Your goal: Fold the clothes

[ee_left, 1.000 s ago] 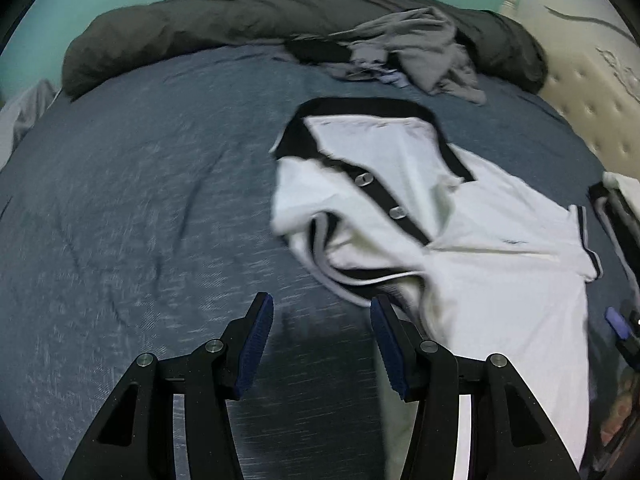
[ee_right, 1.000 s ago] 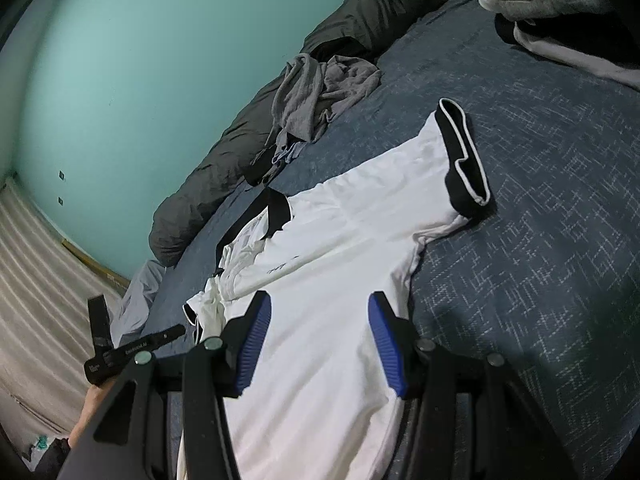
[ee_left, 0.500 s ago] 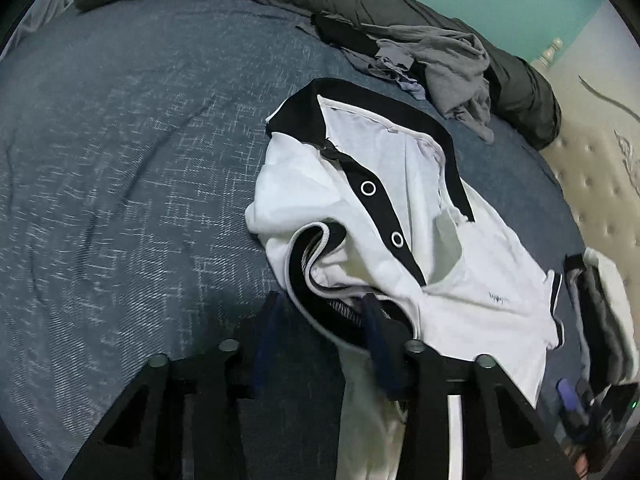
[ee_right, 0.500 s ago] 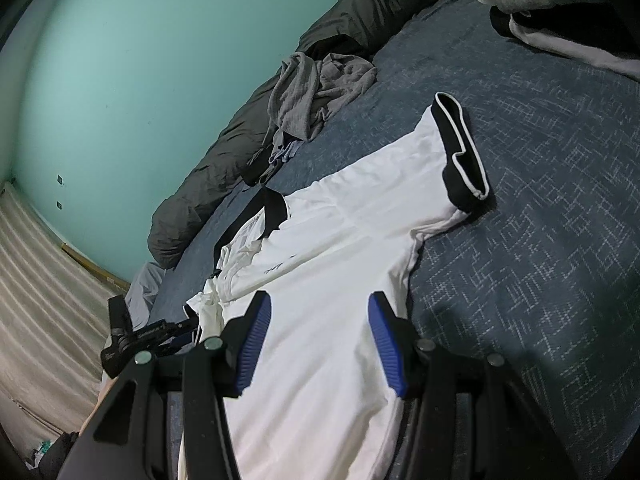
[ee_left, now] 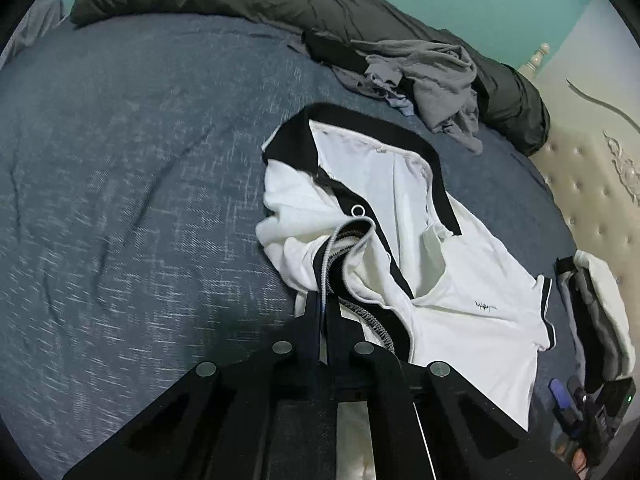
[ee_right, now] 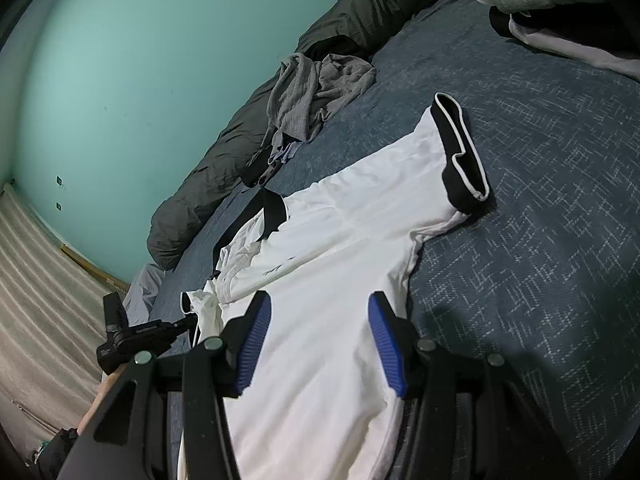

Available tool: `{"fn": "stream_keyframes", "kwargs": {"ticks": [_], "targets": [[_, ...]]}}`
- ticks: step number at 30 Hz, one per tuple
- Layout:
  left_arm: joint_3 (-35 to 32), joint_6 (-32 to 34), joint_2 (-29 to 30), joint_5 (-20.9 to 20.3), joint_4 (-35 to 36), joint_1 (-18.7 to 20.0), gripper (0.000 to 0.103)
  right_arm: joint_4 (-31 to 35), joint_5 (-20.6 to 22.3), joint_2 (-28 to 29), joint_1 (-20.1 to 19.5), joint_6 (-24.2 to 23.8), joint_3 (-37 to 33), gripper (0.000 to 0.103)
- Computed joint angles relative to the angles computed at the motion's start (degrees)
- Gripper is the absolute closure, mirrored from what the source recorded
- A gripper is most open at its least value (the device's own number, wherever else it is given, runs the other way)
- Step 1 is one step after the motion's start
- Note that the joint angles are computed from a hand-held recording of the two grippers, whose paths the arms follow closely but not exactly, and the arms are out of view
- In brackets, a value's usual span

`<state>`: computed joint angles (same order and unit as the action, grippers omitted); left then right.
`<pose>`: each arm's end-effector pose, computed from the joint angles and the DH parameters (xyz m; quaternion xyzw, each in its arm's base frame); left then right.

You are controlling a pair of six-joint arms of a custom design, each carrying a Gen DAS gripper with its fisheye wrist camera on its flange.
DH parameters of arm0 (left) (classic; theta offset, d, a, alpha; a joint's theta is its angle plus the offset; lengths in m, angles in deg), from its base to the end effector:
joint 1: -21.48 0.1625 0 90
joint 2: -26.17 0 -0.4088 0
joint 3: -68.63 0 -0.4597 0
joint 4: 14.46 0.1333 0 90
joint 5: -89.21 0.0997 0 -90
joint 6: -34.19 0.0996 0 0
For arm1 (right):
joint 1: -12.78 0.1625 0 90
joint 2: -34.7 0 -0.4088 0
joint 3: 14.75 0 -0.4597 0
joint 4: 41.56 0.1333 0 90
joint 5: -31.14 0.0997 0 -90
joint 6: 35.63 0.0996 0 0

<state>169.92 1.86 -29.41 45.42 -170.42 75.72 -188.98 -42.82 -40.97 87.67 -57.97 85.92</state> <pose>-0.2247 -0.6632 0.1405 -0.0419 0.9071 -0.3503 0.2296 -0.0150 -0.6726 0.3370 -0.0988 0.9465 -0.3048 0.0381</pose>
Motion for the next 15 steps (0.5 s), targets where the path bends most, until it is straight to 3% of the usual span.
{"fn": "stream_keyframes", "kwargs": {"ticks": [7, 10, 13, 14, 15], "targets": [[3.31, -0.49, -5.08, 4.54, 1.34, -1.09, 0.101, -0.31, 0.00, -0.09, 0.05, -0.02, 0.25, 0.052], [4.71, -3.77, -7.21, 6.11, 4.33, -0.57, 0.101, -0.51, -0.11, 0.02, 0.12, 0.04, 0.25, 0.052], [5.45, -6.57, -7.86, 3.43, 6.42, 0.52, 0.100, -0.29, -0.18, 0.15, 0.20, -0.06, 0.18, 0.052], [5.88, -7.23, -7.91, 3.20, 6.00, 0.58, 0.097, -0.30, -0.22, 0.15, 0.23, -0.17, 0.22, 0.052], [6.30, -7.87, -7.97, 2.99, 5.55, 0.61, 0.086, -0.34, -0.29, 0.16, 0.28, -0.30, 0.28, 0.052]]}}
